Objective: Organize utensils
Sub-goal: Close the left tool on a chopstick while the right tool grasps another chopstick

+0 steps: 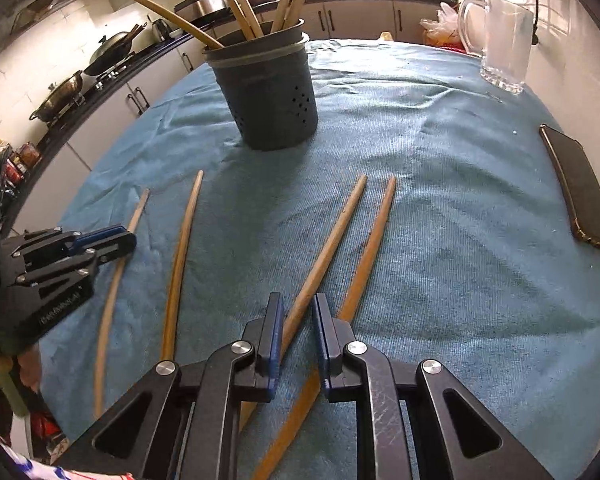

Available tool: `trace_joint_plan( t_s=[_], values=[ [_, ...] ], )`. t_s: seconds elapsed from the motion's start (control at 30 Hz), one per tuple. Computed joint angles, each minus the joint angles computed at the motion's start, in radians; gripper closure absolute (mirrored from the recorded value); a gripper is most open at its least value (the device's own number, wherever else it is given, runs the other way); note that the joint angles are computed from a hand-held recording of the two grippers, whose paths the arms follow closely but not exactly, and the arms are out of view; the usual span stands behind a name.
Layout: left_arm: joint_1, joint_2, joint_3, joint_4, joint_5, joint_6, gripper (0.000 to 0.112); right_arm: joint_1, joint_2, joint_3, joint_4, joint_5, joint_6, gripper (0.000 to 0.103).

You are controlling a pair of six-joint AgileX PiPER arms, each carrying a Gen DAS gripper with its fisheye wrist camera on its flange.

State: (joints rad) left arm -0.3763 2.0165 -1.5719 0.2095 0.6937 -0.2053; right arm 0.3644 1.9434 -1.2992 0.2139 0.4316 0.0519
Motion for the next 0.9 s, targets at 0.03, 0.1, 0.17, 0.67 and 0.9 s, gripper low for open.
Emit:
trace_joint_plan(
  t_s=[0.03,0.1,0.17,0.67,0.9],
  values=[
    [0.017,-0.011,0.011,-0.037,-0.003,0.040,0.100,-0.005,0.006,-0.013,0.009,0.012,-0.006,0.085],
    [0.037,-0.020,0.015,-0.075,0.000,0.067,0.100,-0.007,0.020,-0.043,-0.031,0.034,0.036,0.079],
    [0.059,-0.017,-0.002,-0.109,0.009,0.077,0.100,-0.005,0.043,-0.090,-0.098,0.064,0.103,0.072],
    [0.151,0.188,-0.342,-0.301,0.190,0.128,0.100,-0.006,0.289,-0.561,-0.274,0.373,0.253,0.074],
    [0.150,0.249,-0.446,-0.282,0.224,0.107,0.100,0.026,0.361,-0.687,-0.358,0.433,0.301,0.086]
  ],
)
